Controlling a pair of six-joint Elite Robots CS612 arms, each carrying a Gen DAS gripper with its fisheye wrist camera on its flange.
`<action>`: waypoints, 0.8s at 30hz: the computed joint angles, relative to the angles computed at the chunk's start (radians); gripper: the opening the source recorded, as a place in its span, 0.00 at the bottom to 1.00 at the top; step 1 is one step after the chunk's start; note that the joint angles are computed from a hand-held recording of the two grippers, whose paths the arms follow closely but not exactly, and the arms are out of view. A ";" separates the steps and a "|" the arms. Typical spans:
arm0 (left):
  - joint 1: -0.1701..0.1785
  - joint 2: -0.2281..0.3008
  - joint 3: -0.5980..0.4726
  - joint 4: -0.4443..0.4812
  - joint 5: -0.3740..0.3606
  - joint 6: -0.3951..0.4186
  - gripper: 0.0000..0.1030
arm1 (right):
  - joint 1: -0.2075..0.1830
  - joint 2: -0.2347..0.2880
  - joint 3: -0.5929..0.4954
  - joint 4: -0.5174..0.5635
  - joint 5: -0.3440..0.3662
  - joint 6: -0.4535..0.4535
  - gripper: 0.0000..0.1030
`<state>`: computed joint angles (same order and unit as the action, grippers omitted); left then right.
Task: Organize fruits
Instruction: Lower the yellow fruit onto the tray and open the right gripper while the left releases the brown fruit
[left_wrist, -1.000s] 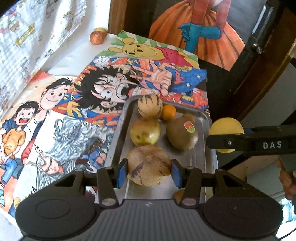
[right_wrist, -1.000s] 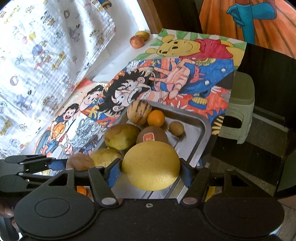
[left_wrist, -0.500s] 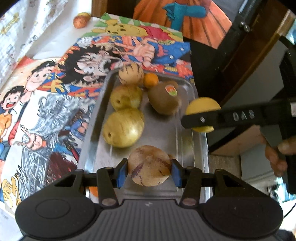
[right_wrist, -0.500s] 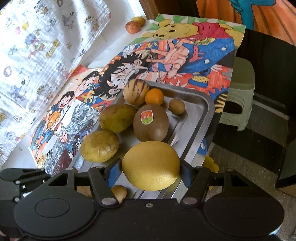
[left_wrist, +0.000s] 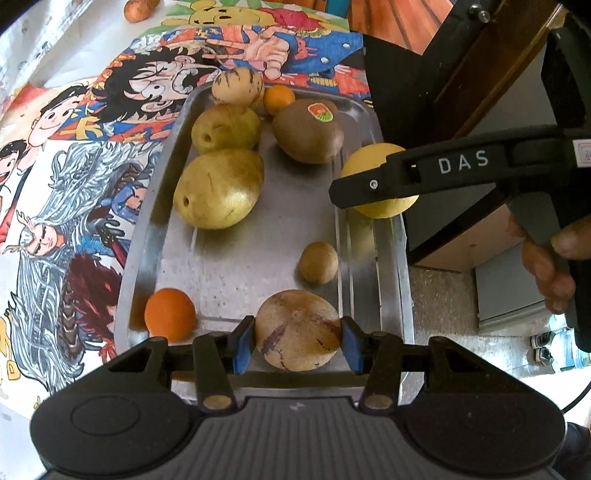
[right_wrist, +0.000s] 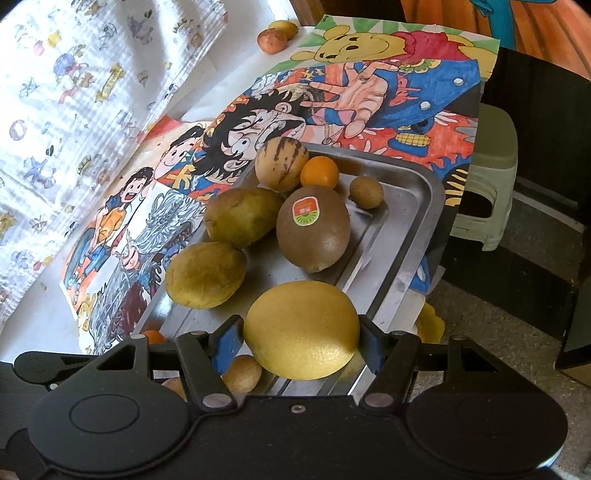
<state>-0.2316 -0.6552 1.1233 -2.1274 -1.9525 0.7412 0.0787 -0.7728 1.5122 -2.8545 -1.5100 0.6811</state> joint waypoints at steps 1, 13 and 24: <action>0.000 0.000 0.001 -0.001 0.002 -0.002 0.51 | 0.000 0.001 -0.002 0.001 0.003 -0.001 0.65; -0.001 0.003 -0.002 -0.004 0.013 -0.020 0.51 | 0.002 0.015 -0.020 0.020 0.028 -0.002 0.65; -0.003 0.002 0.002 -0.014 0.019 -0.056 0.52 | 0.002 0.027 -0.037 0.033 0.022 0.012 0.65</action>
<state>-0.2346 -0.6531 1.1256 -2.1417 -1.9337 0.6854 0.0811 -0.7458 1.4754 -2.8211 -1.4882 0.6934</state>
